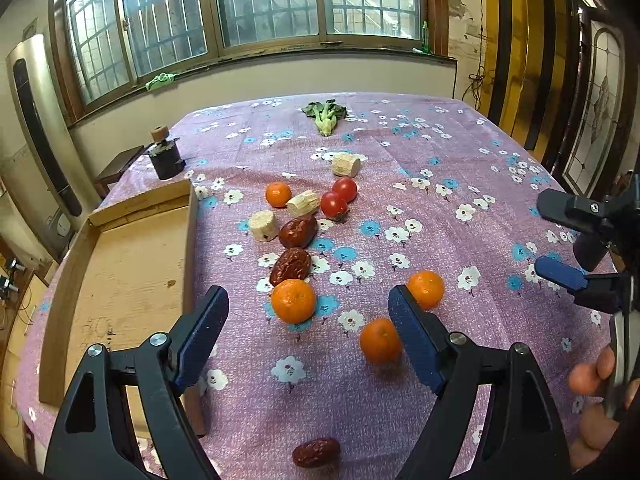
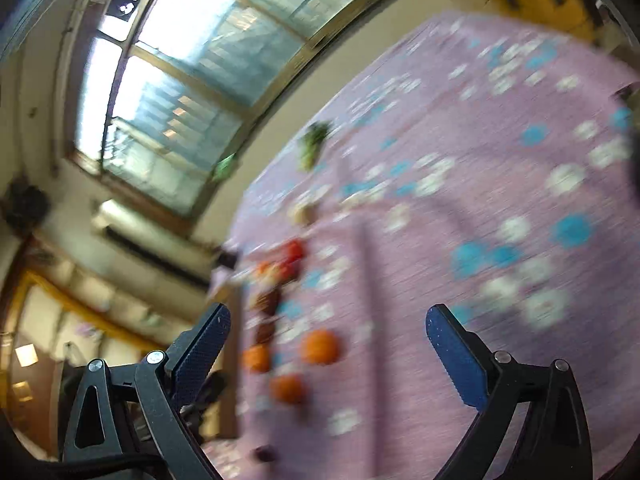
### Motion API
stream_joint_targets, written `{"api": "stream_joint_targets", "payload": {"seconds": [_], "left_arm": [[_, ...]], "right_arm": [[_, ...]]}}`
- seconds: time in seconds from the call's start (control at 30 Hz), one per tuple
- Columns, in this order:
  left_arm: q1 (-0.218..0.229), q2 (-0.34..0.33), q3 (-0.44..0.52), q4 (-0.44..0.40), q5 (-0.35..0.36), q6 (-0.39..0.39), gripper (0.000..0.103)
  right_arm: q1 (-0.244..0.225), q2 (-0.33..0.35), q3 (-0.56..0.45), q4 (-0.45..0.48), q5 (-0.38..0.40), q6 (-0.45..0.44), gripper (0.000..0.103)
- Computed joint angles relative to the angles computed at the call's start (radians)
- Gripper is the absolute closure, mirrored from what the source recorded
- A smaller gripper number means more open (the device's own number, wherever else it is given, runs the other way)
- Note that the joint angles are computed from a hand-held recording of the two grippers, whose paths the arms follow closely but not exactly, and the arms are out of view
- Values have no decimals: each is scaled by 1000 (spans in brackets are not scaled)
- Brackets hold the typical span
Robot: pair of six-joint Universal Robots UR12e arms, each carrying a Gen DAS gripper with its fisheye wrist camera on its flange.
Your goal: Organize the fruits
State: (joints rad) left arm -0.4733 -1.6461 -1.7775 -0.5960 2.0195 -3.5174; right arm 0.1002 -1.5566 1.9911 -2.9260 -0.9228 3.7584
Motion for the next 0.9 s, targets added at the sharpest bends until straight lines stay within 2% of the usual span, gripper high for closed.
{"api": "stream_joint_targets", "payload": {"seconds": [0.03, 0.1, 0.13, 0.23, 0.3, 0.33, 0.43, 0.63, 0.73, 0.9], "left_arm": [[-1, 3, -2, -1, 3, 1, 21], [-3, 9, -7, 0, 13, -1, 21], [-3, 12, -10, -1, 17, -1, 21], [-3, 21, -21, 0, 29, -2, 21], [-2, 28, -27, -6, 31, -7, 21], [-1, 30, -29, -10, 32, -10, 21], [1, 42, -43, -18, 30, -17, 21], [6, 60, -67, -21, 1, -13, 21], [7, 66, -75, -16, -20, -3, 21], [6, 73, -83, -10, -47, 12, 21]], "right_arm": [[17, -11, -19, 65, -30, -60, 2], [66, -27, -62, 196, -189, -193, 0], [86, -29, -82, 234, -240, -284, 0], [117, -25, -121, 349, -272, -488, 0], [132, -21, -126, 363, -295, -563, 0], [147, -15, -131, 359, -335, -603, 0], [167, -11, -142, 385, -400, -680, 0], [194, -4, -160, 408, -482, -764, 0], [203, -5, -163, 405, -505, -808, 0], [206, -4, -172, 425, -496, -854, 0]]}}
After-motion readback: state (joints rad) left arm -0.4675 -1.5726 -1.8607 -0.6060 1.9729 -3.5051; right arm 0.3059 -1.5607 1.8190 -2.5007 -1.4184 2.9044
